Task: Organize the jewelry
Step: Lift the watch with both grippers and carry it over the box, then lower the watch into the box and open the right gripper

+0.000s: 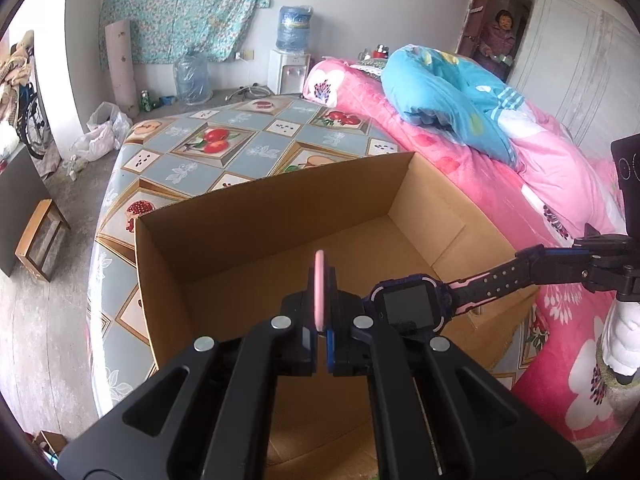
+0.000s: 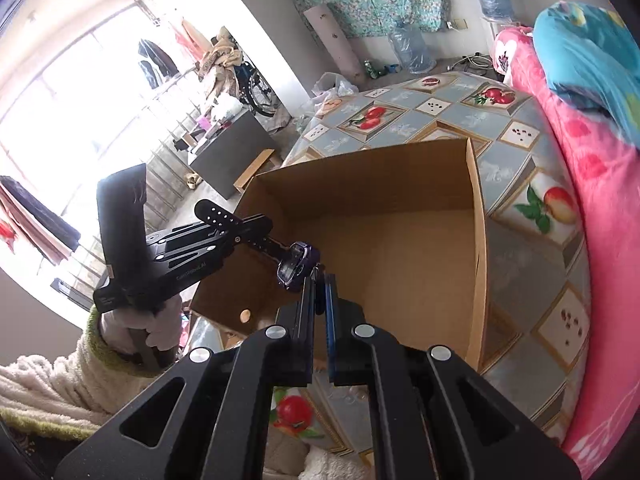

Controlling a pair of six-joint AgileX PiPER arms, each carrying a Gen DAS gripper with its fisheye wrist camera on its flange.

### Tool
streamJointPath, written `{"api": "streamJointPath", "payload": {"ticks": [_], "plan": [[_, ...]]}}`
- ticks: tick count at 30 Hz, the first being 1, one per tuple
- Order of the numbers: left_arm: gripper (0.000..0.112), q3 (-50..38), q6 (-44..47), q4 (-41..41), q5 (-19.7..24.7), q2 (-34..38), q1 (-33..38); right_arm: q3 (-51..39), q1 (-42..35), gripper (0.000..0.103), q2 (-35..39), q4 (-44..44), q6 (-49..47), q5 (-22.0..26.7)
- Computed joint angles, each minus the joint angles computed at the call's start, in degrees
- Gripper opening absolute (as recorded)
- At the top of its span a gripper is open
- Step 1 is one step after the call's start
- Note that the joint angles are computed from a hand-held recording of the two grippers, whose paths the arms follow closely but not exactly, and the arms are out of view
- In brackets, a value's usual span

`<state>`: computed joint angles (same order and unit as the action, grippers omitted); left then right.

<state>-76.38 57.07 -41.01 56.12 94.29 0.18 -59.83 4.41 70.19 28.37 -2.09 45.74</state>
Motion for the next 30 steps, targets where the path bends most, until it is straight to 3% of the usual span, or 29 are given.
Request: {"api": "streamJointPath", "payload": {"ticks": [7,13,17,19,20,24,27,30], "plan": [[0.002,-20.1,-17.7,13.3,4.1,15.7,-5.4,-18.1,-0.8,0.005,21.4,-7.1,1.5,5.7],[0.002,-25.8,-24.8,19.7,2.3,20.6,-8.0,-28.3,3.5,0.007,32.5,-22.9,11.4,9.3],[0.011,-23.8,-22.8,16.1,0.9,18.7,-6.2,-27.4,5.6,0.008,31.9,-30.0,14.2,8.5],[0.019,-22.0,-21.0,14.2,-0.3,17.0,-5.3,-26.3,6.1,0.016,30.7,-32.9,15.3,7.2],[0.021,-21.5,-20.4,13.3,-0.6,16.3,-4.7,-25.6,6.2,0.02,29.7,-33.8,16.0,6.6],[0.032,-17.2,-16.0,7.8,-1.7,11.7,-1.0,-26.4,5.9,0.02,28.3,-33.4,15.8,7.4],[0.042,-12.9,-12.2,3.1,-2.6,7.2,3.1,-29.3,5.6,0.021,29.9,-29.6,12.5,10.6],[0.051,-8.1,-7.3,-2.3,-2.4,2.6,8.8,-35.3,5.5,0.02,35.9,-23.7,7.5,17.7]]}}
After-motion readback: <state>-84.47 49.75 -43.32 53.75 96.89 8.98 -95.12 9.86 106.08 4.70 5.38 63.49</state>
